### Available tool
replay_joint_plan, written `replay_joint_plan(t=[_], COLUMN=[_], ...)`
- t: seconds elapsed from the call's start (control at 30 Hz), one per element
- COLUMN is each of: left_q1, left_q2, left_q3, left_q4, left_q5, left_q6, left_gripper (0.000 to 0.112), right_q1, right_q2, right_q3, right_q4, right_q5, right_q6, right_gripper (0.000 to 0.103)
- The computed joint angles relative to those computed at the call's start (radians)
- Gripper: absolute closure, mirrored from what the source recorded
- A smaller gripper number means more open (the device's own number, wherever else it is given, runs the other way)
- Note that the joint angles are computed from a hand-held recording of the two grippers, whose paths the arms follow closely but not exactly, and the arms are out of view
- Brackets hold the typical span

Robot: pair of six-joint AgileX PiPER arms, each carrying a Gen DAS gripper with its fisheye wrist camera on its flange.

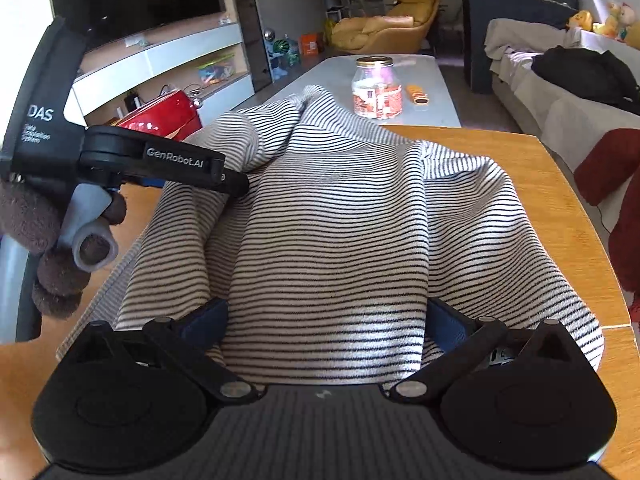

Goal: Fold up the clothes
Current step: 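Grasp the sweatshirt edges with both grippers and lift it off the table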

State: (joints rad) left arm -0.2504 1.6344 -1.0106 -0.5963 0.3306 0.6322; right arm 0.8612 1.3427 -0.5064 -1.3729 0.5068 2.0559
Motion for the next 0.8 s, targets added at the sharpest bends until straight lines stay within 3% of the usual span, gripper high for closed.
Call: replay_joint_plan(t=[0.13,0.2,0.3,0.43,0.5,0.63,0.67,0.7,0.77,0.8], left_q1=[0.062,0.091,0.139,0.191,0.226,0.299,0.320,0.353,0.441,0.494], left_q2=[-0.064,-0.109,-0.186,-0.213,-0.168,-0.112,-0.119,-0.136,-0.184,-0.214], left_q3=[0.080,0.122,0.162,0.140,0.077,0.008,0.016,0.028,0.064,0.094], left_q4=[-0.222,-0.283,-0.324,-0.376,-0.331,-0.265,-0.285,-0.330,-0.446,-0.519], left_q5=[0.055,0.086,0.116,0.021,0.019,0.077,0.088,0.124,0.239,0.314], left_q6=[0.286,0.391,0.478,0.543,0.479,0.401,0.425,0.469,0.567,0.643], left_gripper=[0.061,0.081,0.088,0.091,0.090,0.081,0.074,0.057,0.033,0.025], right_q1=[0.183,0.283,0.443,0.599,0.601,0.542,0.563,0.589,0.607,0.564], right_q2=[-0.076,-0.133,-0.199,-0.206,-0.194,-0.215,-0.237,-0.255,-0.287,-0.295], right_q3=[0.050,0.076,0.100,0.063,0.039,0.019,0.020,0.020,0.013,0.003], right_q4=[0.104,0.168,0.250,0.375,0.412,0.423,0.385,0.346,0.295,0.295], right_q5=[0.095,0.139,0.206,0.292,0.291,0.270,0.313,0.365,0.450,0.442], right_q6=[-0.007,0.005,0.020,-0.067,-0.126,-0.164,-0.115,-0.062,0.003,-0.010], right_gripper=[0.000,0.000,0.000,0.000,0.000,0.000,0.000,0.000,0.000,0.000])
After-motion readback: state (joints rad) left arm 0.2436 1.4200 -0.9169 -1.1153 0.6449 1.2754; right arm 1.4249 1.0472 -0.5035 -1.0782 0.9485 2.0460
